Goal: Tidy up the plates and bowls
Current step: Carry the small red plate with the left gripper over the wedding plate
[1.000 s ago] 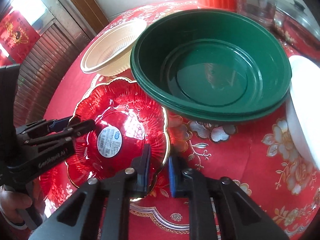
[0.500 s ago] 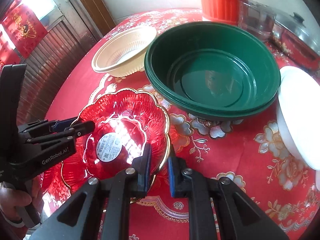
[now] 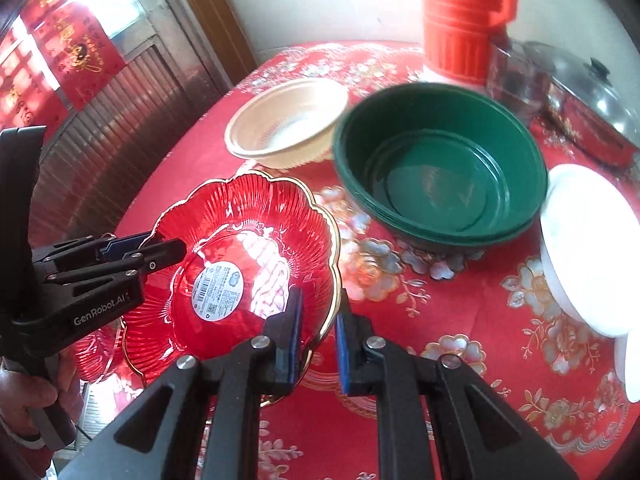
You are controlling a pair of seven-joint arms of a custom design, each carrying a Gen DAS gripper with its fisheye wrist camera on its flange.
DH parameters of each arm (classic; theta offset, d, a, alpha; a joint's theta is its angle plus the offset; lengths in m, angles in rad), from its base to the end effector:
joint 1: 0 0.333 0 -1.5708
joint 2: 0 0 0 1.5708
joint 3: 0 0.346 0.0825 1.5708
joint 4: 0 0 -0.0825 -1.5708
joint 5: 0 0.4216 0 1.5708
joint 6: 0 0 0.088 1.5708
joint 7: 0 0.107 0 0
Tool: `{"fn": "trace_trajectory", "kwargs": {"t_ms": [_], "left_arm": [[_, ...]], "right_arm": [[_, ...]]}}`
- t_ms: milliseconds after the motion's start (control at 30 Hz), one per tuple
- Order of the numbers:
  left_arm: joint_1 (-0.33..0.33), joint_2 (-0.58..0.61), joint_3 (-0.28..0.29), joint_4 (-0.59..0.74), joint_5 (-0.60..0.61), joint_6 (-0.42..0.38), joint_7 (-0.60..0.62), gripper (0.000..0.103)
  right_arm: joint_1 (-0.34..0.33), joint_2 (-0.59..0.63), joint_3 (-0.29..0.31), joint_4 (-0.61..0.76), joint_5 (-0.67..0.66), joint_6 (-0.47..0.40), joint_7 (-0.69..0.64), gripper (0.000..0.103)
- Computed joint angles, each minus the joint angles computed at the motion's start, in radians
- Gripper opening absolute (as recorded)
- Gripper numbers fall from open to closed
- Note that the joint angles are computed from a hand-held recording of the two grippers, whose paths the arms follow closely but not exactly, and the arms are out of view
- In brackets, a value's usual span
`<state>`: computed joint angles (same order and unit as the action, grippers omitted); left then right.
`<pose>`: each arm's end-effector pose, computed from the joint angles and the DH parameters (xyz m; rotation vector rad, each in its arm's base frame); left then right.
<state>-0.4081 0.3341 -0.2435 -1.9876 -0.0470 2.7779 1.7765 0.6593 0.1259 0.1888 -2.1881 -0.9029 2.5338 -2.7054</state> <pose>0.5497 -0.4034 0.3542 -1.1121 2.6856 -0.6617 0.3899 0.4533 0.3545 -1.3711 2.2128 -0.4353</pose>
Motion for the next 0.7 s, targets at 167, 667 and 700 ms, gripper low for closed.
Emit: {"fn": "trace_trajectory", "kwargs": {"t_ms": [167, 667, 700], "left_arm": [[0.031, -0.053, 0.002, -0.055, -0.030, 0.026, 0.002, 0.029], [0.118, -0.138, 0.084, -0.171, 0.036, 0.085, -0.126, 0.029], [0.124, -0.139, 0.089, -0.174, 0.042, 0.087, -0.135, 0.029]], "right_arm": [[0.008, 0.028, -0.001, 0.050, -0.016, 0.000, -0.043, 0.013], [0.068, 0.247, -0.052, 0.339, 0.046, 0.085, -0.332, 0.014], [0.073, 0.266, -0.056, 0.362, 0.061, 0.091, -0.359, 0.014]]}}
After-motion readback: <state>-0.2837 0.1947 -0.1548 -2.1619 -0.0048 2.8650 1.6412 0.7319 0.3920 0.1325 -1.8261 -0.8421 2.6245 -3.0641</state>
